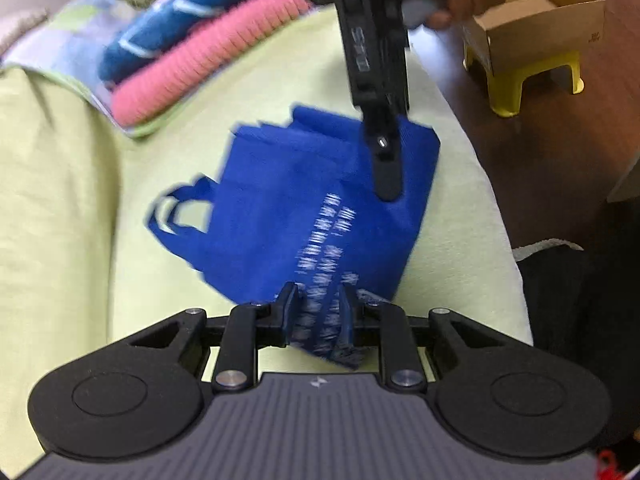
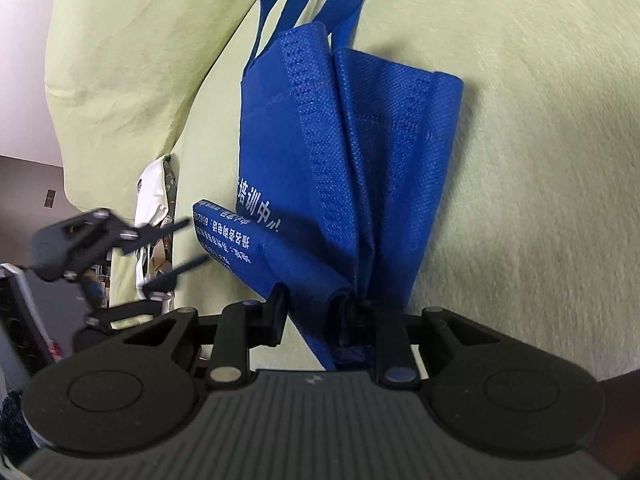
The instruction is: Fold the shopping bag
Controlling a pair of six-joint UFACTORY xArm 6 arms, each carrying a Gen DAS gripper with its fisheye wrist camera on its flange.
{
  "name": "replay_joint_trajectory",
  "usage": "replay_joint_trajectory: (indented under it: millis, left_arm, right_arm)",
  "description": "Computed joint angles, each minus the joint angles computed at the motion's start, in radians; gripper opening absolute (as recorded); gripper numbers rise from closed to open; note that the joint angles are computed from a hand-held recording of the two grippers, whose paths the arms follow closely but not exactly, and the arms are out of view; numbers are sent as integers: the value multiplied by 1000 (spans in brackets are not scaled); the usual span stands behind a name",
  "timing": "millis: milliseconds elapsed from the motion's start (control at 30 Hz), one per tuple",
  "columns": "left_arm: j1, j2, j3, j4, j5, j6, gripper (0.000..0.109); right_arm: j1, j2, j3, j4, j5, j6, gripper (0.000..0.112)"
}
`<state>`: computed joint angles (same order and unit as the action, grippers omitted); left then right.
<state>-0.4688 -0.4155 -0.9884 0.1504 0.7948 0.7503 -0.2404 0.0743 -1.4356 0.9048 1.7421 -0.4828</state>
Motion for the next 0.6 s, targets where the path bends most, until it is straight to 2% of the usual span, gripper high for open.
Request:
replay_joint_trajectory:
  millis: [33, 100, 133, 200, 267, 333, 400, 433, 500, 533, 567, 600]
  left_arm:
    - [-2, 5, 15, 21, -22, -36, 25]
    - [-4, 14, 27, 35, -37, -103, 11]
    - [-7, 10, 39, 47, -47, -139, 10]
    - [-12, 0, 62, 66, -66, -201, 0]
    - [-20, -7, 71, 78, -66, -239, 0]
    - [-31, -9, 75, 115, -65, -269, 0]
    - [-33, 5, 54, 113, -44, -284, 0]
    - [-30, 10, 46, 104, -37, -285, 0]
    - [-26, 14, 41, 92, -34, -281, 0]
    - [-24, 16, 39, 89, -33, -282, 0]
    - [-24, 17, 38, 90, -32, -284, 0]
    - [-26, 18, 37, 94, -30, -289, 0]
  right_arm:
    - [-2, -6, 5, -1, -4, -2, 18]
    - [-2, -12, 9, -5, -17, -2, 18]
    - [0, -16, 14, -4, -28, -9, 18]
    - [3, -39, 40, 7, -60, -16, 18]
    - [3, -79, 88, 22, -107, -45, 19]
    - [0, -167, 189, 52, -195, -89, 20]
    - [15, -277, 301, 71, -318, -119, 27]
    - [41, -353, 372, 71, -422, -127, 29]
    - [104, -492, 477, -1, -632, -129, 53]
    - [139, -557, 520, -69, -736, -117, 58]
    - [178, -614, 564, -142, -841, -125, 57]
    - [224, -670, 619, -175, -946, -166, 46]
